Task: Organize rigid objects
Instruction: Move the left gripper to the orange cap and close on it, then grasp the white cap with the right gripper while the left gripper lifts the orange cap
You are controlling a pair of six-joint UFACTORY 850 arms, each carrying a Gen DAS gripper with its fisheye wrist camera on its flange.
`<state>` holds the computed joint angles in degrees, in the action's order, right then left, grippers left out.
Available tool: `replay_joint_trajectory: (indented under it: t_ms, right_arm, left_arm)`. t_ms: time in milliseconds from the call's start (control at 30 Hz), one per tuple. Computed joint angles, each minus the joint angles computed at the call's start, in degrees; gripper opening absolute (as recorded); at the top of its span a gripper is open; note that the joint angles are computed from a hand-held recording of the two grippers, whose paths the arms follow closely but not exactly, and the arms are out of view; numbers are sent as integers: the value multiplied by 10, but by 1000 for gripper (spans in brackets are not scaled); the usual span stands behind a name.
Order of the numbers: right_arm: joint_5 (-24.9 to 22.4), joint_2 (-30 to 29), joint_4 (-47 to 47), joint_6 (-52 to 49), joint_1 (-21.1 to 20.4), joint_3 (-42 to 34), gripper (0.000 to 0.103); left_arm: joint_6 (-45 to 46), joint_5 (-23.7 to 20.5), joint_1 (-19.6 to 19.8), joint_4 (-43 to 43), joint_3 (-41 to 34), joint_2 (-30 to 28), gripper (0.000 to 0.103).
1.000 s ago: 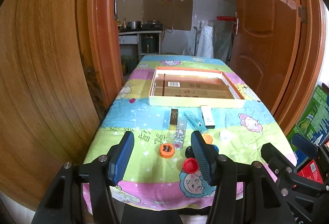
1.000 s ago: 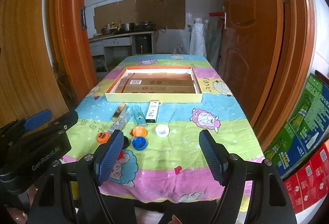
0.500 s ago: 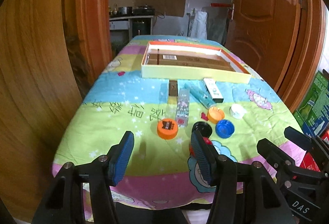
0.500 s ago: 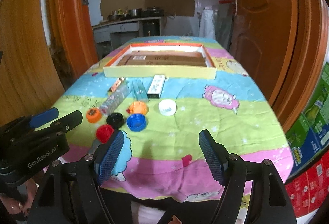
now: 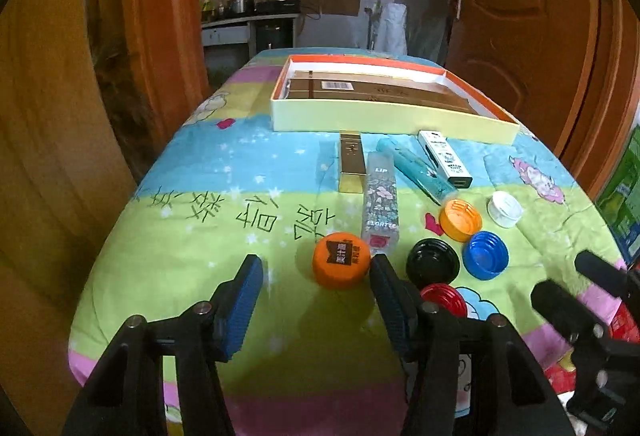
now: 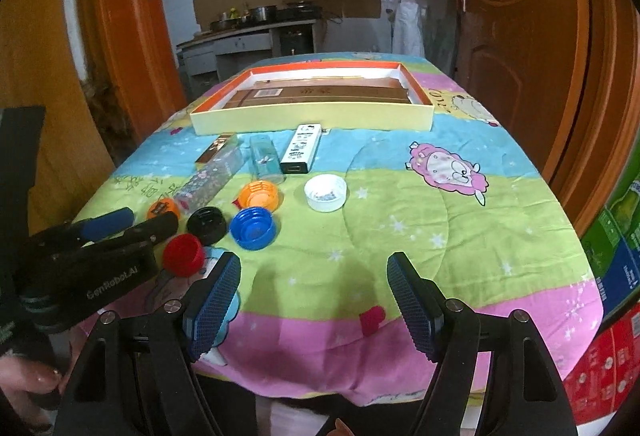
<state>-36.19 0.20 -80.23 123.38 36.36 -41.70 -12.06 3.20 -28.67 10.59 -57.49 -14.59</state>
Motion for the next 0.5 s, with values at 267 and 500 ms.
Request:
replay_joint_trajectory:
  t_ms: [267,500]
  right_arm:
    - [4,-19,-19,-4,-28,-7,73]
    - [18,-48,-47,-22,-53,-25,52]
  left_arm:
    - [-56,32,7,56,8,0,30]
    - [-82,33,7,75,8,1,30]
